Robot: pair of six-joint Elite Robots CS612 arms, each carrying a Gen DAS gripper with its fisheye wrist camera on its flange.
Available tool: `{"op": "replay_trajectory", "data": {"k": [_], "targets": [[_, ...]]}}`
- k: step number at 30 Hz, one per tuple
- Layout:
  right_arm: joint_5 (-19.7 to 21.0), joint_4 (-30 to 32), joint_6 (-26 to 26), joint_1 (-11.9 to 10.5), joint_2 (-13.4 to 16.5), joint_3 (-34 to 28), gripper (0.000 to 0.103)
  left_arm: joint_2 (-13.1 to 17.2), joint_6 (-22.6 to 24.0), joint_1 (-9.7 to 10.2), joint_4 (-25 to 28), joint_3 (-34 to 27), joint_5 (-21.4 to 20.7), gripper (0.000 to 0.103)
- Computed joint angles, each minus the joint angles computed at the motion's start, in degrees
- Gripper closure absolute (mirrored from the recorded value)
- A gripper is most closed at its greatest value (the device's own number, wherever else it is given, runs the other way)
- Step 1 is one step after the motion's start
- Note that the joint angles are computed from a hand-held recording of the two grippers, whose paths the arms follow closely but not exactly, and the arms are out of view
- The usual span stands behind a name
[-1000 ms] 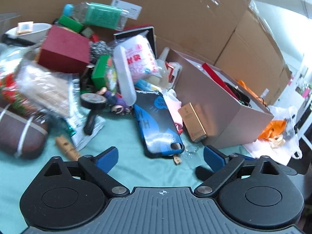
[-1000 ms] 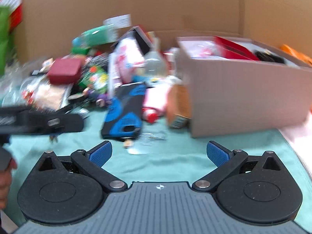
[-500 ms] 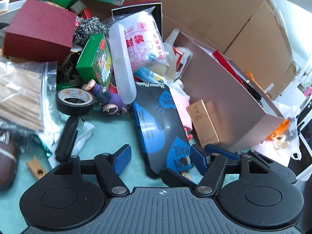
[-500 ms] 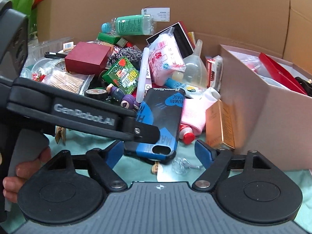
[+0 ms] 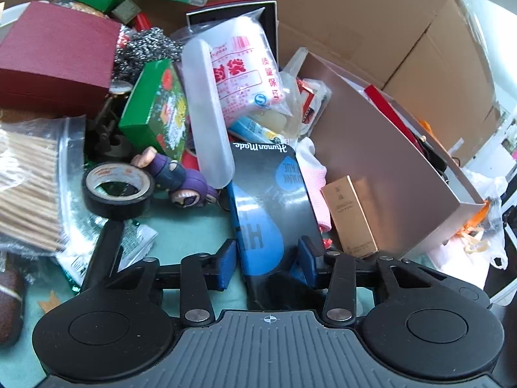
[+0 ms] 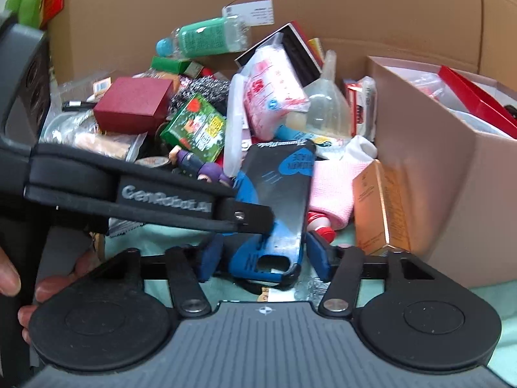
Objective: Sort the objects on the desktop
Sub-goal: 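Move the left gripper back to the table and grasp the blue-and-black phone case, then lift the blue-and-black phone case with the left gripper toward the pink box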
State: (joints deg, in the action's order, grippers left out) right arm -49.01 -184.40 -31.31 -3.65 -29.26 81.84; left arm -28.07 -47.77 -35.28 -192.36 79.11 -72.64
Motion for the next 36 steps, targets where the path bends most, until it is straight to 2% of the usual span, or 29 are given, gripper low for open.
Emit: {"op": "replay_trajectory", "data": {"k": [2, 12, 15, 19, 20, 25, 32, 36], "targets": [[0.4, 0.8, -0.6, -0.3, -0.4, 0.5, 0.050, -0.3, -0.3, -0.23, -0.4, 0.7, 0.1, 0.063], [3.1, 0.9, -7.3, -2.9, -4.5, 8.3, 0.050, -2.9, -0.6, -2.96, -2.3, 6.1, -0.1, 0.063], [3.0, 1.8, -8.3, -3.8, -5.3, 9.9, 0.049, -3.2, -1.4, -3.60, -1.8, 6.8, -1.4, 0.063], [4.2, 4.4, -8.0, -4.8, -5.6, 10.5, 0.048, -3.1, 0.5, -4.11, -1.3, 6.6, -1.0, 0.061], [4.5, 5.2, -7.6, -4.9, -5.6, 10.3, 0.046, -3.0, 0.5, -4.04, -1.0, 6.4, -1.3, 0.052], [4.6, 5.2, -5.7, -4.9, -5.0, 9.6, 0.038, -2.4, 2.2, -3.67, 0.2, 4.9, -1.6, 0.052], [6.2, 6.6, -1.6, -4.7, -4.1, 7.8, 0.025, -1.6, 4.5, -2.87, 0.5, 2.7, -4.0, 0.028], [4.5, 3.6, 0.2, -4.1, -3.3, 7.0, 0.023, -1.4, 5.6, -2.83, 2.6, 1.5, -3.4, 0.026]]}}
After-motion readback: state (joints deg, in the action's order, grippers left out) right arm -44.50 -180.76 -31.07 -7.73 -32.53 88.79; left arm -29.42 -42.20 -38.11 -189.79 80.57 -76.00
